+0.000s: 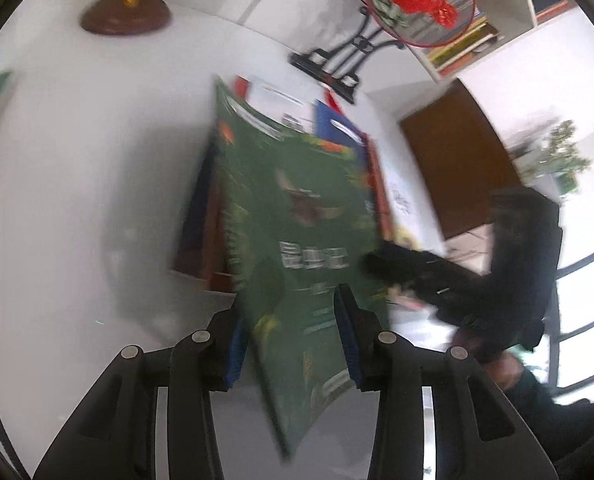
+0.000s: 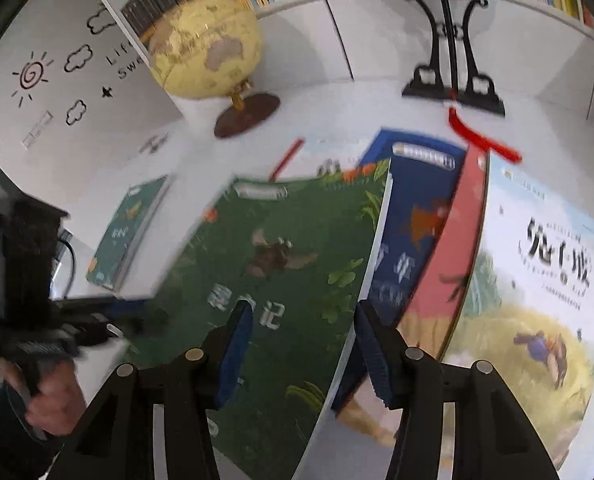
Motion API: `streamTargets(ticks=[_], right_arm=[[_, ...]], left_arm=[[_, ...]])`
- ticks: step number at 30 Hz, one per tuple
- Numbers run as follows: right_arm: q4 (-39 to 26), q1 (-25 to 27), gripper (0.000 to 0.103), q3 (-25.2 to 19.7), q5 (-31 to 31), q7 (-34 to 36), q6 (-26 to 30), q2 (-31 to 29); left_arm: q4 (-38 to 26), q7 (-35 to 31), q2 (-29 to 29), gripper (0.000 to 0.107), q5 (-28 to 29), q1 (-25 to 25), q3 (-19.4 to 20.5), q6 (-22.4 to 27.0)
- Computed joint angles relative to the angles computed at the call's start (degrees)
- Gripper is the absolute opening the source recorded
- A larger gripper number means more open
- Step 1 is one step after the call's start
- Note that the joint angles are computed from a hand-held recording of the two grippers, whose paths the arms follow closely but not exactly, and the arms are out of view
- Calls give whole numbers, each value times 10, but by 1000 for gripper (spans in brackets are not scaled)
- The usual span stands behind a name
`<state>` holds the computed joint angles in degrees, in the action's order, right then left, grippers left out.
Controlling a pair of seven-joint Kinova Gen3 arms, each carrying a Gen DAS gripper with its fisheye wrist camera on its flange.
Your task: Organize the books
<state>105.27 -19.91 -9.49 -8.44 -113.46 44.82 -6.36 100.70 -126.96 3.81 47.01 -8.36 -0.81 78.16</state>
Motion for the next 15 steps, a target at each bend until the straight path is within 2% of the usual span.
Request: streamTargets(ticks=[3,5,8,10,11,15], right_arm=[[27,-55,52,60,-63,18,-37,-3],[32,-76,52,76,-81,26,-51,-4],[33,-40,52,35,-74,27,-52,-4],[44,-27,52,33,-109,37,-66,-12],[47,-18,52,27,-123,45,-70,-16],[37,61,52,-61,-117,39,-64,-23]], left_arm=[[-2,20,-10,36,-40,51,1,-42],[-1,37,-17,36,-59,55,13,-58],[6,40,-28,27,-63,47,16,-67],[8,29,-37,24,-63,48,12,-66],[9,23,-44,18,-66,50,12,-70],[8,-3,-65,17,-67,53,0,-58]])
